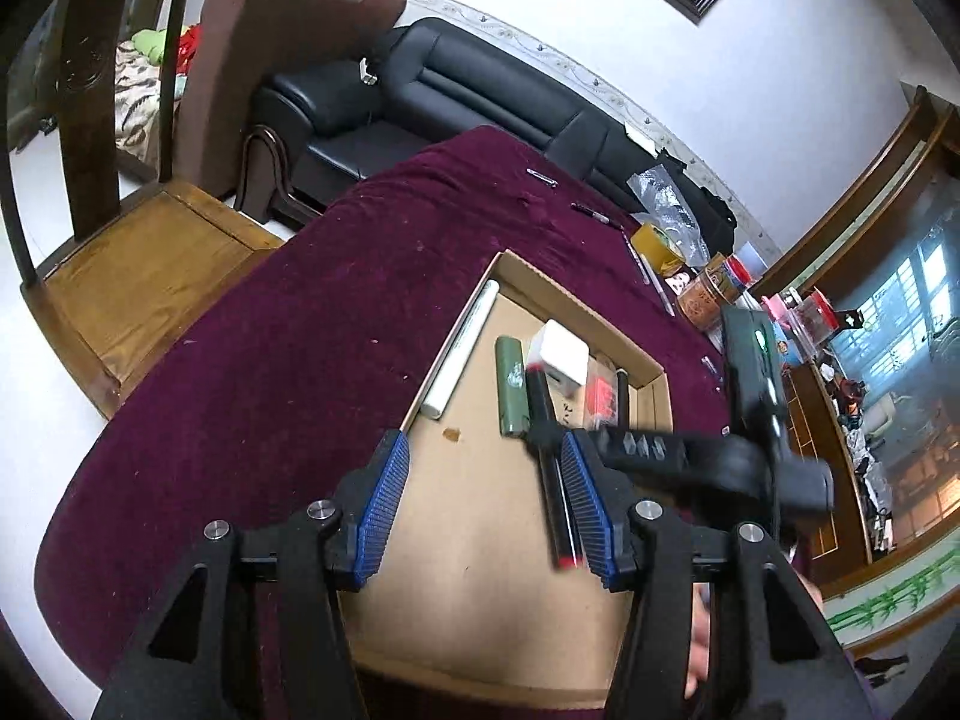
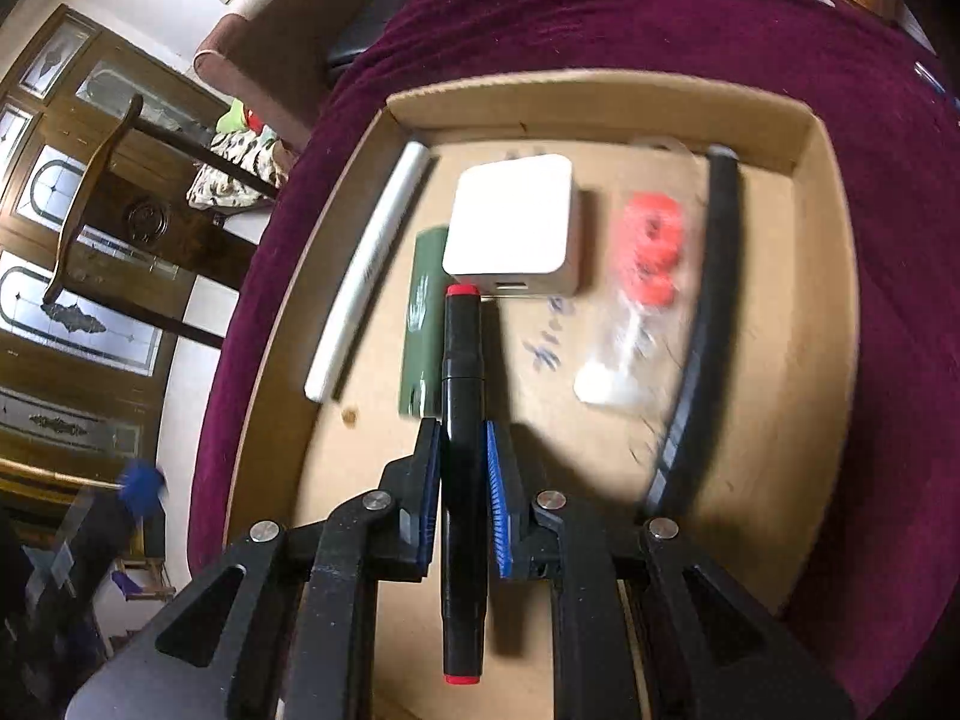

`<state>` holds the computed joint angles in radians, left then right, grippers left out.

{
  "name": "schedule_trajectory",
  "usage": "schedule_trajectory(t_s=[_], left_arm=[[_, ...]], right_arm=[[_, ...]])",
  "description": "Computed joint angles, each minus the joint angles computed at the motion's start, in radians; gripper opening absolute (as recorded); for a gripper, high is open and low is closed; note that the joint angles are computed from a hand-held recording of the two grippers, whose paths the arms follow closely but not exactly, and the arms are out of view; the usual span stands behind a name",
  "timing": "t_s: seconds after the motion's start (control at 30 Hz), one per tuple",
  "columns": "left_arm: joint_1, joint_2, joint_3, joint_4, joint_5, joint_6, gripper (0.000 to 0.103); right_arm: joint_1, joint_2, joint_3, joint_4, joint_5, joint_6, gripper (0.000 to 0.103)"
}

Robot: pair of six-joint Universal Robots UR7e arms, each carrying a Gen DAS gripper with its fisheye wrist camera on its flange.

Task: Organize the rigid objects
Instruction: 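Lower the red-capped marker into the box and open the right tool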

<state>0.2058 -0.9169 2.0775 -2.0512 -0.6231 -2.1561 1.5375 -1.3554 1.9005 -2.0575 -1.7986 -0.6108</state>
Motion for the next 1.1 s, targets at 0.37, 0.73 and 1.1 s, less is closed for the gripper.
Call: schedule_trajectory(t_s=[0.37, 0.73, 1.1], left_arm=[[-0.022, -0.001, -0.001, 0.057, -0.008, -0.038, 0.054], [-0.04, 0.135, -0.232, 0.516, -0.024, -0.221, 0.057], [-0.028, 0.313, -0.411, 0.267, 0.059, 0.195, 0.081]], right_arm=[[0.065, 0.035, 0.049, -0.2, -0.033, -0.012, 0.016], [-0.073, -0.288, 0.185, -0.616, 0.211, -0.443, 0.088], [-0.384, -0.255, -0.154, -0.452, 0.248, -0.329, 0.091]])
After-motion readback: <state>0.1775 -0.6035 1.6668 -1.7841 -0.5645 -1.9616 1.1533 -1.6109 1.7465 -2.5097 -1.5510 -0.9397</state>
